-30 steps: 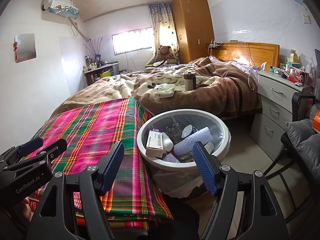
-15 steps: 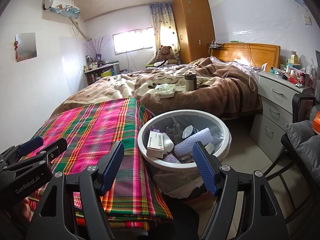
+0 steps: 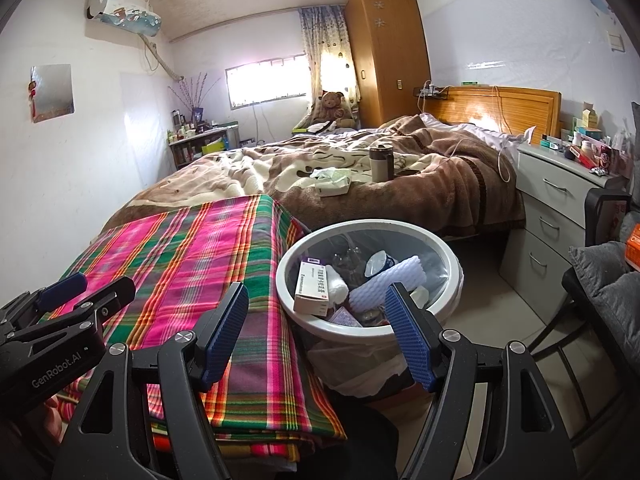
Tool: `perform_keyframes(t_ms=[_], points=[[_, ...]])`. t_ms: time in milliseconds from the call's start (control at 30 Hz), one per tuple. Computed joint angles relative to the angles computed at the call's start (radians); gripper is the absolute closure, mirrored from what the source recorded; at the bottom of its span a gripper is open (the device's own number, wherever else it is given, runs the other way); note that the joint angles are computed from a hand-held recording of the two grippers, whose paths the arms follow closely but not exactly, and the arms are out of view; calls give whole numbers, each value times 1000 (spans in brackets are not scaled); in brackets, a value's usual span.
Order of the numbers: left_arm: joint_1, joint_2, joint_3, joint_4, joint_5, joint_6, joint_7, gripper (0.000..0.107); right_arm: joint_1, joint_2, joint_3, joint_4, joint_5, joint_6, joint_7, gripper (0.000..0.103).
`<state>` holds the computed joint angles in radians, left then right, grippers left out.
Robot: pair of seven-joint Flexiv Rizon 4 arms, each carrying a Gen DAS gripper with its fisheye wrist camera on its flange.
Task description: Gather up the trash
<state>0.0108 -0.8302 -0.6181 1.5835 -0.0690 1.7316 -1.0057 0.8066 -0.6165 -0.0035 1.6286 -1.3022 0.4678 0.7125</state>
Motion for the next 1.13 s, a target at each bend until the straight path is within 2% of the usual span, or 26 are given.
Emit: perform_keyframes(t_ms=[1133], points=[[9, -2, -9, 7, 5, -1, 4, 34, -1, -1, -1, -3, 0, 2, -4, 31]])
